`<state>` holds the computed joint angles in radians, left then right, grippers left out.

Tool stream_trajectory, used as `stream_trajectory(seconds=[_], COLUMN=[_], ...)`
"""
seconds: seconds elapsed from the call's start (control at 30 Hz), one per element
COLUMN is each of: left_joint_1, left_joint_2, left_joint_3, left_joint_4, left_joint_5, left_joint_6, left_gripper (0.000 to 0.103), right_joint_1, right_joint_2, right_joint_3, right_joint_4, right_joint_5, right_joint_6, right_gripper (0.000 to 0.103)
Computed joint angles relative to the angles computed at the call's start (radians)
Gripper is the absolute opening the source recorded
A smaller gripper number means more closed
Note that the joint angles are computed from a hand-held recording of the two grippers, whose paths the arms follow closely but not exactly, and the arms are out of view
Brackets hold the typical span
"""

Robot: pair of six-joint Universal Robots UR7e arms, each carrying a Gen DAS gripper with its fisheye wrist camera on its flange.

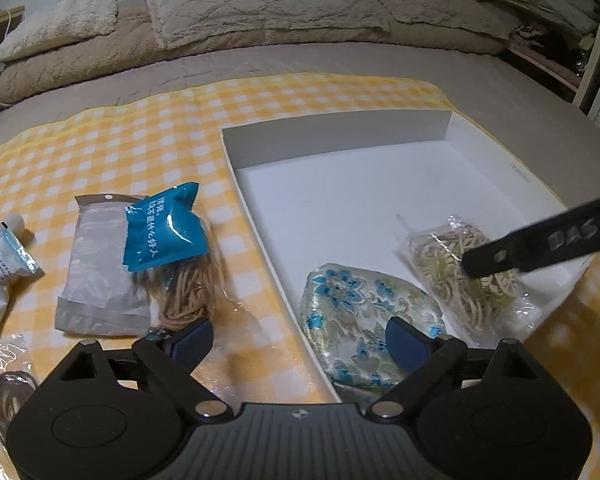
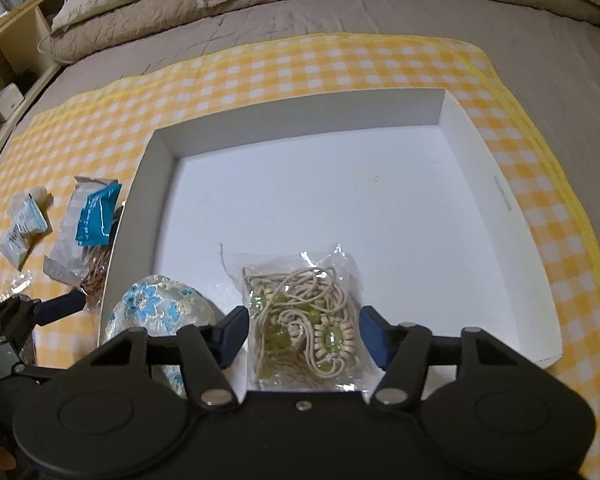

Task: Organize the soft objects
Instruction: 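Lower the beaded cable bag into the white box and open the right gripper, then lift both grippers away from the white box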

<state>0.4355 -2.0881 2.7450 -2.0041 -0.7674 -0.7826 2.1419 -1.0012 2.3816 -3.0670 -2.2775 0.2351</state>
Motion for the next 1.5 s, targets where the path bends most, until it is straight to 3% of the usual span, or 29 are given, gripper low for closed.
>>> stream_trajectory(seconds=[0.23, 0.53, 0.93, 1.27, 1.5], left_joint_1=[-0.014, -0.081, -0.201, -0.298, -0.350], left_joint_2=[-0.023, -0.091, -0.232, -0.307, -0.343], left_joint_3=[-0.009, -0.023, -0.085, -0.127, -0.144], left_joint_4=[0.036, 0.124, 0.384, 0.583, 0.690], left_joint_5=[-0.017, -0.018, -0.010, -0.011, -0.019], left_joint_6=[0.003, -0.052, -0.220, -0.354, -0.434], left_gripper=[0.093, 0.093, 0.097, 0.101, 0.103], right_joint_1=[-0.001, 0.017, 0.079, 0.153, 0.189], right_joint_2=[0.065, -0.038, -0.099, -0.108, -0.106], right_joint_3=[-0.024, 0.004, 0.087, 0.131, 0.159], right_joint_4=[0.028, 0.003, -0.114, -0.186, -0.251], right_joint_5=[-0.048, 0.031, -0.030, -0.116, -0.139], right_joint_6=[-0.037, -0.017, -0.053, -0.054, -0.058], right_gripper=[0.064, 0.064, 0.077, 0.103, 0.103])
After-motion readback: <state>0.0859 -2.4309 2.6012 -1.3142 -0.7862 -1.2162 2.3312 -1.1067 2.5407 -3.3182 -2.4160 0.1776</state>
